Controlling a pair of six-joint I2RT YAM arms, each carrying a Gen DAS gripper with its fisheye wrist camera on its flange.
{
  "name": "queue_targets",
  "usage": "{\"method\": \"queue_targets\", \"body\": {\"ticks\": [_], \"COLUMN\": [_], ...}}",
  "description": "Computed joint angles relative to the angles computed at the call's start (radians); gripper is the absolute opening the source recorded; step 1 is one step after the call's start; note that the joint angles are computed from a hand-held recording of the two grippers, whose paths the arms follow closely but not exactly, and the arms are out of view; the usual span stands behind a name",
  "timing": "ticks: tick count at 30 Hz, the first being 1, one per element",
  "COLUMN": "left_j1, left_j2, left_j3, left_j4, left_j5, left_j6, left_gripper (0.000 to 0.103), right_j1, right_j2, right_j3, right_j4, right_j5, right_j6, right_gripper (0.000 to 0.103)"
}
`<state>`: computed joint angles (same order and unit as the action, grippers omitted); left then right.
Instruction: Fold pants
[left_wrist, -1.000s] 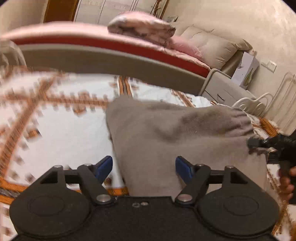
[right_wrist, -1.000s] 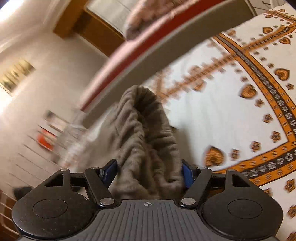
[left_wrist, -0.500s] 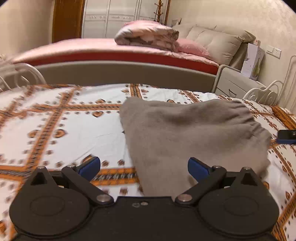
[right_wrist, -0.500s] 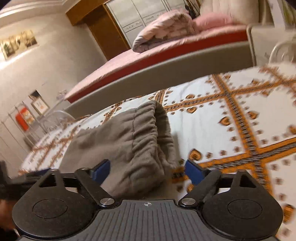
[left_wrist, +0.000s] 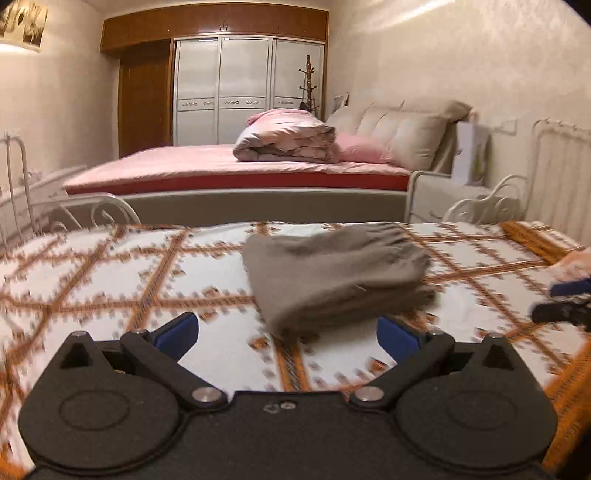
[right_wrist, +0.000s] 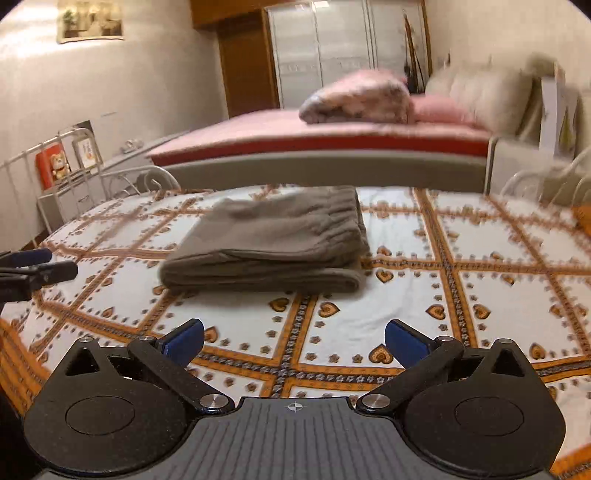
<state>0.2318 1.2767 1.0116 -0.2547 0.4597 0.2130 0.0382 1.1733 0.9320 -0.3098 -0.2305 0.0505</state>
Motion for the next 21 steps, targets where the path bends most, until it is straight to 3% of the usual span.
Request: {"method": "queue_targets", "body": {"ticks": [5, 8, 13, 21], "left_j1": [0.045, 0.047, 0.018, -0.028], "left_j2": [-0.209, -0.276, -0.260, -0.234], "left_j3": [-0.148, -0.192, -0.206, -0.226], "left_j4": [0.010, 0.009, 0.035, 0.091], "left_j5": [0.060, 0.076, 0.049, 0.015], "left_j6": [-0.020, -0.010, -0.025, -0.042], "left_gripper": [0.097, 0.097, 0.097, 0.097], "right_j1": [0.178, 0.234, 0.278, 0.266], "right_j2": [-0.247, -0.328, -0.271, -0.192], "right_j3": [-0.163, -0.210, -0.200, -0.174], "right_j4": [0.089, 0.090, 0.102, 0.119], "right_j5": [0.203, 0.235, 0.306, 0.292], "right_j6": [-0.002, 0.037, 0.052, 0.085], "right_gripper": [0.103, 0.103, 0.103, 0.103]}}
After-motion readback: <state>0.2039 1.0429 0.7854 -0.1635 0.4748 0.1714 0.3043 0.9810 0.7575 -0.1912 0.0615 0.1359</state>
